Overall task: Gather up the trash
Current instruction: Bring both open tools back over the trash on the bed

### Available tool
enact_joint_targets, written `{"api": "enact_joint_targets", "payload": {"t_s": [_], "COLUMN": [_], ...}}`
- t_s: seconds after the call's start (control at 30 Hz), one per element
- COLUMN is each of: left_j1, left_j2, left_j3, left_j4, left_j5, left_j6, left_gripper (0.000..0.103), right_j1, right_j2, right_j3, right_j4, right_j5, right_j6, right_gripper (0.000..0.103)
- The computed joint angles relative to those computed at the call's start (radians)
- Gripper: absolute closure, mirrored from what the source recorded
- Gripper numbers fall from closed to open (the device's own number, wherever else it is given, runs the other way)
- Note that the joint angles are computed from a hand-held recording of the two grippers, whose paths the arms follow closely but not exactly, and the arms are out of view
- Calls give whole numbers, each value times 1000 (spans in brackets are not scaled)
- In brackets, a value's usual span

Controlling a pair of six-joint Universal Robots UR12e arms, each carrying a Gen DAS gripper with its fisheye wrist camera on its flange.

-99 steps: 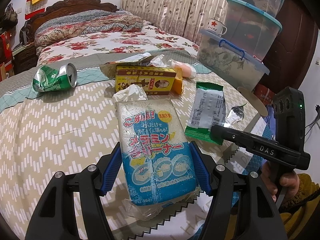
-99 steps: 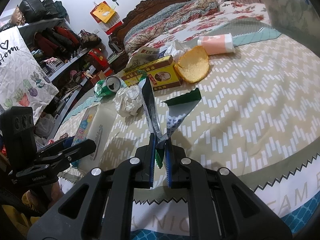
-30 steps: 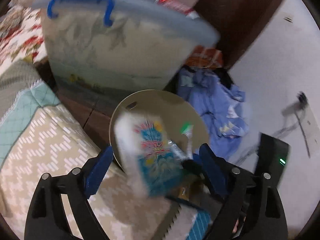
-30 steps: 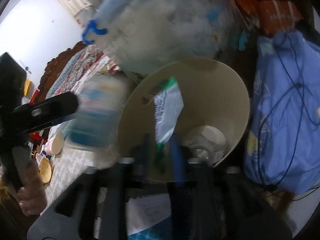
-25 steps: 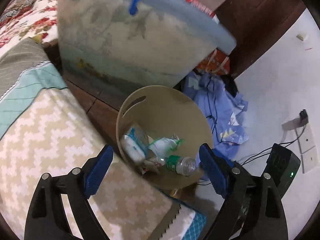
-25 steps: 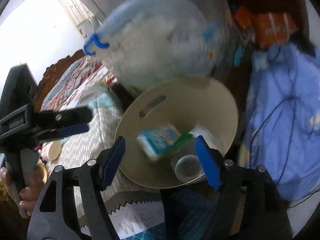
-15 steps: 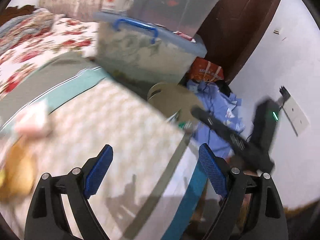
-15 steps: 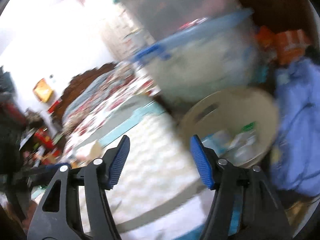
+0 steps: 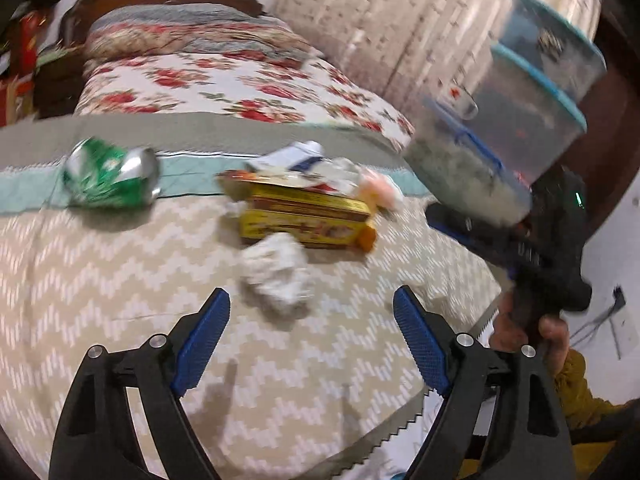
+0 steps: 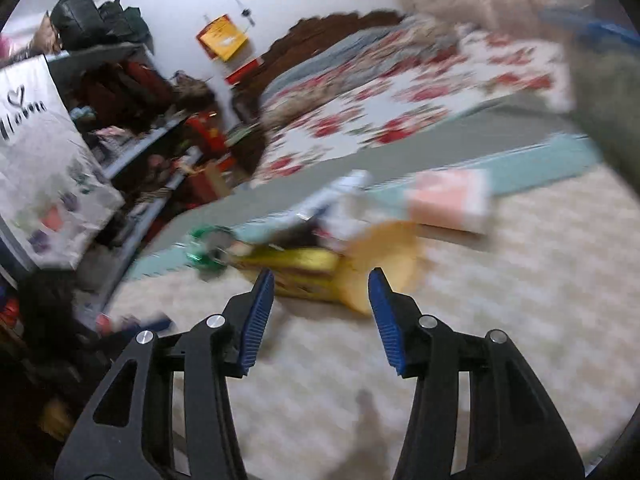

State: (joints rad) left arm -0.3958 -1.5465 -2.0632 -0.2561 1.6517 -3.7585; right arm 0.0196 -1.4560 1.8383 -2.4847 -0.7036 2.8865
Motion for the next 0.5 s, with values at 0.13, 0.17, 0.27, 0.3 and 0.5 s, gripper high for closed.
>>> {"api": "enact_joint_targets", "payload": {"t_s": [0.13,0.17,0.27,0.3,0.5], "left_j1": [6,6,7,9,22], "left_j2": [30,36,43,43,17], "left_j3": [-43,-53,-71,-75,-62], "left_j4": [33,40,56,60,58], "left_j5": [23,30,34,28,-4], "left_j6": [-4,-3,1,1,17], "left_gripper": [24,24,24,24,23], "right_j1": [54,68,101,113,90], "right_j2": [66,80,111,122,51], "right_j3": [-107,-131,-189,-212,-117], "right_j4": [141,170,260,315,152], "right_j5": [24,10,-41,-59,25], "right_j6": [79,96,99,81,47], "right_gripper": [51,51,71,79,100]}}
